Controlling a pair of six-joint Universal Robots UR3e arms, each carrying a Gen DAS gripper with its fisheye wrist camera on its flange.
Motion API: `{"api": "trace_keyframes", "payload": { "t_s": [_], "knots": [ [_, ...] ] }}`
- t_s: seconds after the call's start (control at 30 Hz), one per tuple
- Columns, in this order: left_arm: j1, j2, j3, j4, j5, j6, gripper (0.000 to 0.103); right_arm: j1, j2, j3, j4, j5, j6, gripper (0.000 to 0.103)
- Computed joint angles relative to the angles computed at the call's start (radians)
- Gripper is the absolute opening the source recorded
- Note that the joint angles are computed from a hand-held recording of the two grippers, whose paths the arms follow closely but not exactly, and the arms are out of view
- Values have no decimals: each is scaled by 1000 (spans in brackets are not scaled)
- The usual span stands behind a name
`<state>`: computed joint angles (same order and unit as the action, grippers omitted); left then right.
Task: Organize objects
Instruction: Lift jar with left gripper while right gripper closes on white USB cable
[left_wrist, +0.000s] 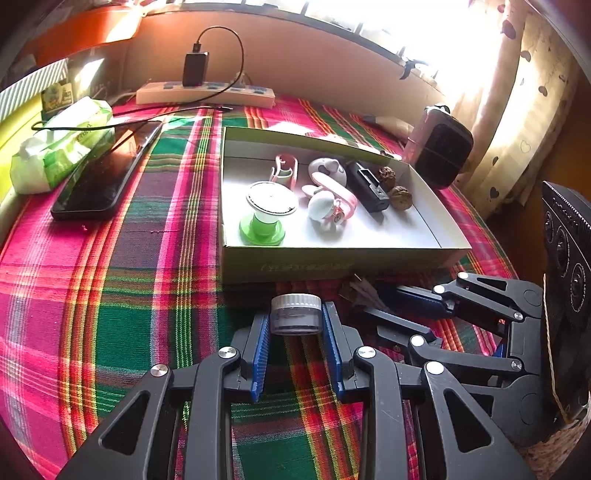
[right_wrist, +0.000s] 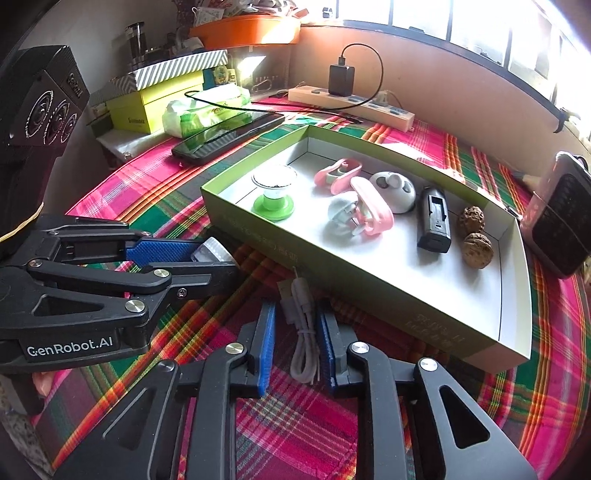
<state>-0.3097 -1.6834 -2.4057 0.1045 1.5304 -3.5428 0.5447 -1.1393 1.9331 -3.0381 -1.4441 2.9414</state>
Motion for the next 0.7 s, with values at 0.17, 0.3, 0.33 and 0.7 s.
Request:
{"api": "trace_keyframes", "payload": {
  "t_s": [0.17,0.3,0.33,0.7],
  "knots": [
    [-4,-1,2,-2,5,1,25,0,-9,13,-4,-1,14,20],
    [-4,1,-1,0,8,3,25,0,-13,20,-7,0,39,19],
    [-5,0,0,-1,10,4,25,2,-13,20,-7,-4,44,19],
    [-44,-16,32,-25,70,6,25,14,-11,25,-19,-24,79,19]
  ]
}}
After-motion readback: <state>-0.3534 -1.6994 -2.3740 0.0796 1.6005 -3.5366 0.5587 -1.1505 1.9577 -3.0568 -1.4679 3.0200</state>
